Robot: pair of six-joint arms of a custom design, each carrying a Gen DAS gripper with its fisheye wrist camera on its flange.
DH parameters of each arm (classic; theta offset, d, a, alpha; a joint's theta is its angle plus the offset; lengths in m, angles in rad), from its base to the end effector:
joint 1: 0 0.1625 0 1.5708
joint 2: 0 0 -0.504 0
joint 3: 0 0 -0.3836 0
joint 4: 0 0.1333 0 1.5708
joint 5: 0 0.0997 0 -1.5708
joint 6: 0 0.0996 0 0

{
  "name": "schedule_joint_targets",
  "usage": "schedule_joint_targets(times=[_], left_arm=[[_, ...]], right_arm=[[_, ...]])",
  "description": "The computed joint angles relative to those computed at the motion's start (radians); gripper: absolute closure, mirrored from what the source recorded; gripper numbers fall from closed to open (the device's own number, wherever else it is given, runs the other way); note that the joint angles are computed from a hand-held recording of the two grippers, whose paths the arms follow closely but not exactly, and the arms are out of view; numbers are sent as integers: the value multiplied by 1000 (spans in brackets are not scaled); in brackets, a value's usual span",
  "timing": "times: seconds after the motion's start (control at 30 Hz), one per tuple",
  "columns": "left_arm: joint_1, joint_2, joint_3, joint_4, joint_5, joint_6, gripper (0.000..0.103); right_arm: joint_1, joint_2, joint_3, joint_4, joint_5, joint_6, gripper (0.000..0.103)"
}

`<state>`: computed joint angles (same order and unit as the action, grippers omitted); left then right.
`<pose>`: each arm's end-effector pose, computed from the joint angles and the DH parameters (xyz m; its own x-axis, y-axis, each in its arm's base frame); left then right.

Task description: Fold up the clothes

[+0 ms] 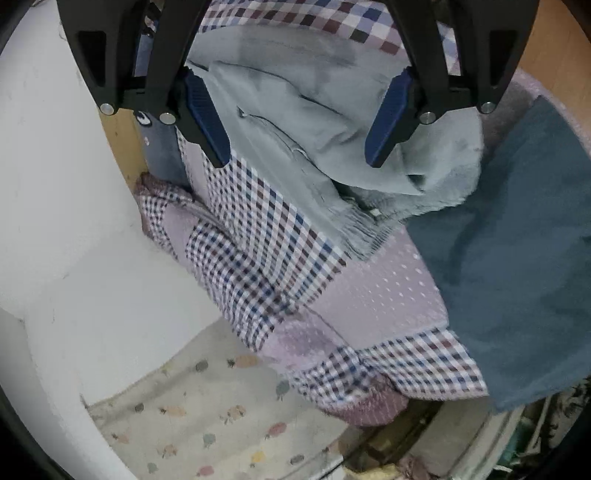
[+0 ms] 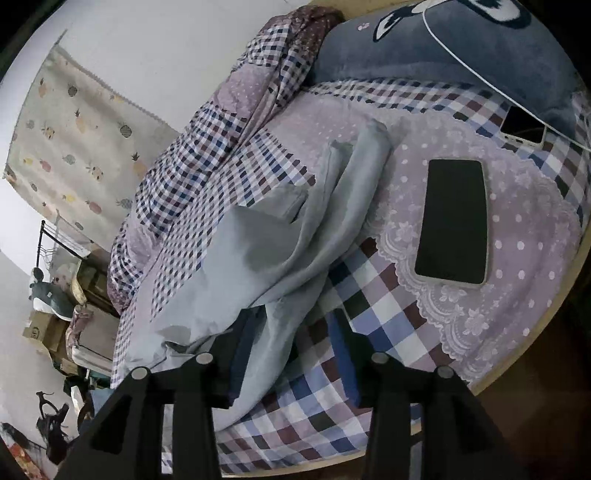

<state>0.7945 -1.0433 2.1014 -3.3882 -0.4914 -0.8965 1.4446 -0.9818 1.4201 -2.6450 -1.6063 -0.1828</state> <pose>-0.2252 -0.5449 0.2983 -0.8727 -0.4682 0.1385 -0.2779 0.2431 -0.9293 0.0322 -0.7769 0.3979 -0.9907 -0.0008 0.1360 -0.0802 0.8115 -0.5788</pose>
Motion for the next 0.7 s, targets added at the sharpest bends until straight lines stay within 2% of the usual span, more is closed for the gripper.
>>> schedule_joint_targets(times=[0.17, 0.27, 0.47, 0.63, 0.67, 0.7], left_arm=[[120, 26, -124, 138, -143, -22, 24], [184, 47, -198, 240, -197, -52, 24], [274, 88, -333, 433, -245, -100, 25], [318, 116, -408, 513, -279, -138, 26], [326, 121, -421, 525, -284, -151, 33], [331, 124, -428, 530, -286, -160, 56]], right_arm=[[-5, 9, -29, 16, 5, 0, 57], [-7, 16, -47, 24, -5, 1, 57], [0, 50, -113, 59, -30, -15, 57], [12, 94, -186, 108, -33, -6, 54], [15, 106, -204, 121, -31, -7, 53], [18, 116, -218, 136, -28, -11, 53]])
